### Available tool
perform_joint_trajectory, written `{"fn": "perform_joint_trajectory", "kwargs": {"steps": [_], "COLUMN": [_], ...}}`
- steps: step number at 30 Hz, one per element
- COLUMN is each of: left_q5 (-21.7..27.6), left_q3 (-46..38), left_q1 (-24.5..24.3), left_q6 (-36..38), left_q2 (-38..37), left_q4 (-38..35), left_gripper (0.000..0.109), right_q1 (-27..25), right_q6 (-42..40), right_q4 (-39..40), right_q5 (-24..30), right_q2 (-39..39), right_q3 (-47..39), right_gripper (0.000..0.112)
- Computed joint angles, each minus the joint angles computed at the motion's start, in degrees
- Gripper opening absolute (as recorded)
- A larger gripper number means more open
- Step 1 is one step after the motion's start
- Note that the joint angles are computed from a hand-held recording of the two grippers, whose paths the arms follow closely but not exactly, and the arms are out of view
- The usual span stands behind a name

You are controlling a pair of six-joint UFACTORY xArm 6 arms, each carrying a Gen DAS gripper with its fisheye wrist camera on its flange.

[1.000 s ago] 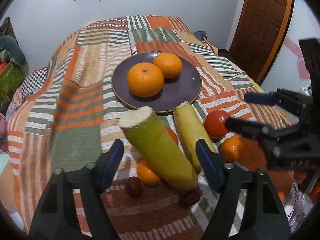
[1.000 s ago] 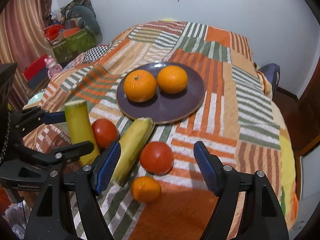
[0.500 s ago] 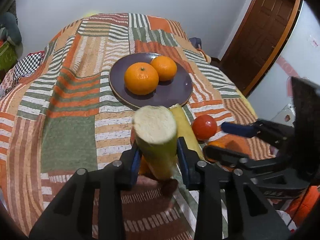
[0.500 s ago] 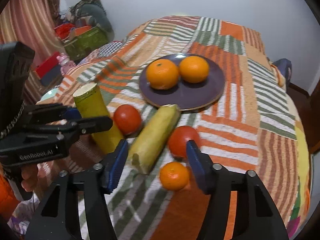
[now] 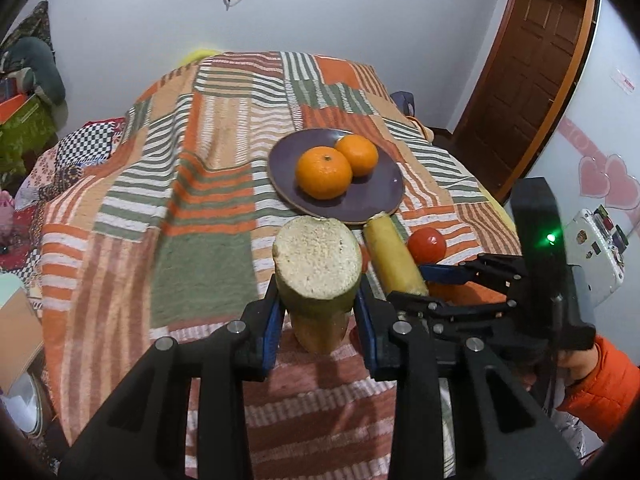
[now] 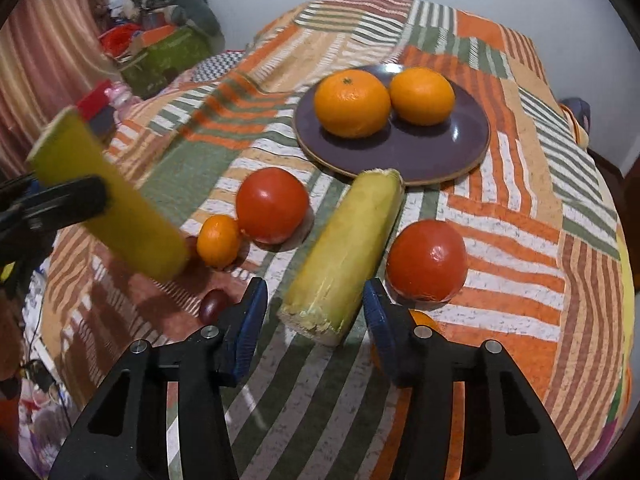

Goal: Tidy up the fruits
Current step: 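Grasp the green-yellow cylinder with the left gripper while the right gripper grasps the corn cob, then lift the cylinder and corn cob with both grippers and carry them over the plate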

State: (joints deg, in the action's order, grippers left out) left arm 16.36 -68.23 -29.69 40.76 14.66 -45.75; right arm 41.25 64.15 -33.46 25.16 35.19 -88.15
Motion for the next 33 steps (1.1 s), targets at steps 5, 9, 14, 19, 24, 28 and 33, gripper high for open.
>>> {"fn": "perform_joint_trajectory", "kwargs": {"steps": [5, 9, 14, 19, 24, 28, 33], "left_q5": [0.09, -0.03, -0.37, -0.31, -0.41, -0.41, -0.56], "left_q3": [1.72, 2.72, 3.77, 4.40, 4.72, 4.47, 3.98], "left_q1": [0.94, 1.02, 0.66, 0.07, -0.41, -0.55, -0.66], "left_q6": [-0.41, 0.02, 0.92, 1.69, 2.46, 0.80, 0.22], "left_q2": [-0.86, -1.36, -2.24, -3.05, -3.17, -2.71, -2.04], "left_q4": [1.35, 0.64, -0.61, -1.19, -1.30, 0.31, 0.95], "left_gripper": [0.033, 0.033, 0.033, 0.033, 0.033, 0.033, 0.033], "right_q1": [0.33, 0.98, 0.71, 1.72, 2.43, 1.24, 0.62], "right_q6": [-0.84, -2.13, -1.72, -2.03, -6.78, -9.50, -14.74], "right_q4": [-0.23, -0.48, 1.03, 1.54, 6.36, 9.58, 13.18], "right_q5": [3.34, 7.05, 4.98, 3.10, 1.54, 0.45, 3.69], "right_q2": [2.05, 3.39, 1.22, -1.97, -3.70, -2.95, 1.97], "right_q3": [-3.35, -6.02, -2.80, 1.69, 4.23, 3.31, -3.67], "right_gripper": [0.049, 0.047, 0.039, 0.037, 0.038, 0.038, 0.041]}}
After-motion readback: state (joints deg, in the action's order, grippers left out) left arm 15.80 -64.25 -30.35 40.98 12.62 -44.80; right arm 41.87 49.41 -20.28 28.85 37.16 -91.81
